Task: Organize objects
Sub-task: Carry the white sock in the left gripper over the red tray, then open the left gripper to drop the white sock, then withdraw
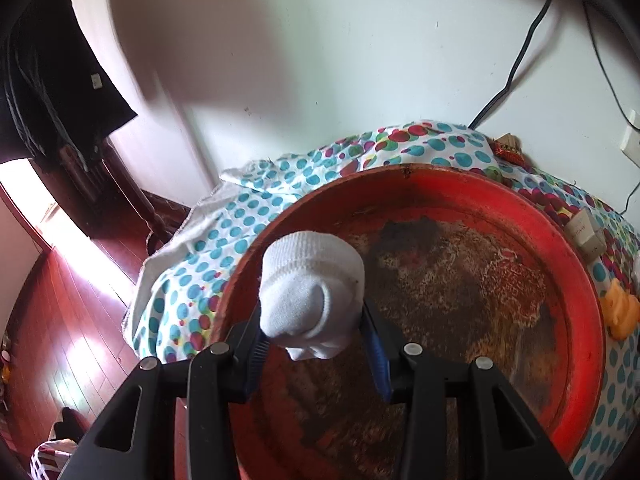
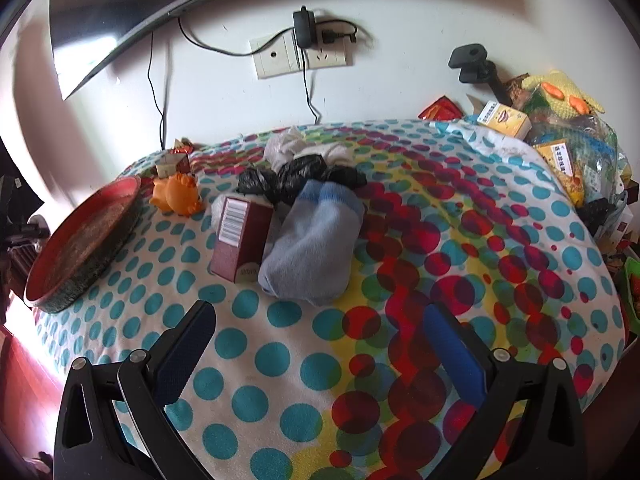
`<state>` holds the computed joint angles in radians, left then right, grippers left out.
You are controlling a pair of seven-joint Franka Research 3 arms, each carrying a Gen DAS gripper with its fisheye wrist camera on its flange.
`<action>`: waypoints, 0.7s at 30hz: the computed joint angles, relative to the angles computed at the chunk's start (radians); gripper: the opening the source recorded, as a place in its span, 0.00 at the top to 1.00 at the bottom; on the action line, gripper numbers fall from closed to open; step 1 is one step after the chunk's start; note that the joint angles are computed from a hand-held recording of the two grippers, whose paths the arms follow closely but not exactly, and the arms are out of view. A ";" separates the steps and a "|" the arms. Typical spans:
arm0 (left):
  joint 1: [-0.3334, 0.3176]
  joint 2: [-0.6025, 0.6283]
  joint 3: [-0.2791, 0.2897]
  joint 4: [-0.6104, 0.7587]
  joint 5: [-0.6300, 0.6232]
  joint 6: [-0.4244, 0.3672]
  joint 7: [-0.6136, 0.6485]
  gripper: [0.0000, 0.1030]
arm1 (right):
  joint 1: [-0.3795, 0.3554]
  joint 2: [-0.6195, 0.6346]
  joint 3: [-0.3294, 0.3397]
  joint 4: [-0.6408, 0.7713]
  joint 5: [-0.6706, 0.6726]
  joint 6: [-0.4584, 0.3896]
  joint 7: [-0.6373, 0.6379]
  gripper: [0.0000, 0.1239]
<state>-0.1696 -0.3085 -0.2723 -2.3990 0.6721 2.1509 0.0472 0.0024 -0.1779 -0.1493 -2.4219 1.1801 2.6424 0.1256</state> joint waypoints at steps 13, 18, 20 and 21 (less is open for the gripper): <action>0.024 0.114 0.046 0.051 -0.065 -0.004 0.046 0.55 | -0.007 -0.009 -0.002 -0.007 -0.035 -0.015 0.017 0.17; 0.018 0.118 0.040 0.054 -0.061 -0.040 0.047 0.45 | -0.002 -0.029 -0.006 -0.021 -0.032 -0.008 0.001 0.17; 0.014 0.109 0.037 0.054 -0.051 -0.055 0.050 0.45 | 0.001 -0.039 -0.009 -0.026 -0.028 -0.010 -0.006 0.17; 0.011 0.094 0.031 0.050 -0.039 -0.065 0.043 0.45 | 0.001 -0.044 -0.008 -0.029 -0.033 -0.008 -0.003 0.17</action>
<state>-0.1584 -0.2147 -0.2412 -2.3490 0.6328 2.0855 0.0899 0.0033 -0.2219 -0.1578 -2.4506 1.1468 2.6349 0.1225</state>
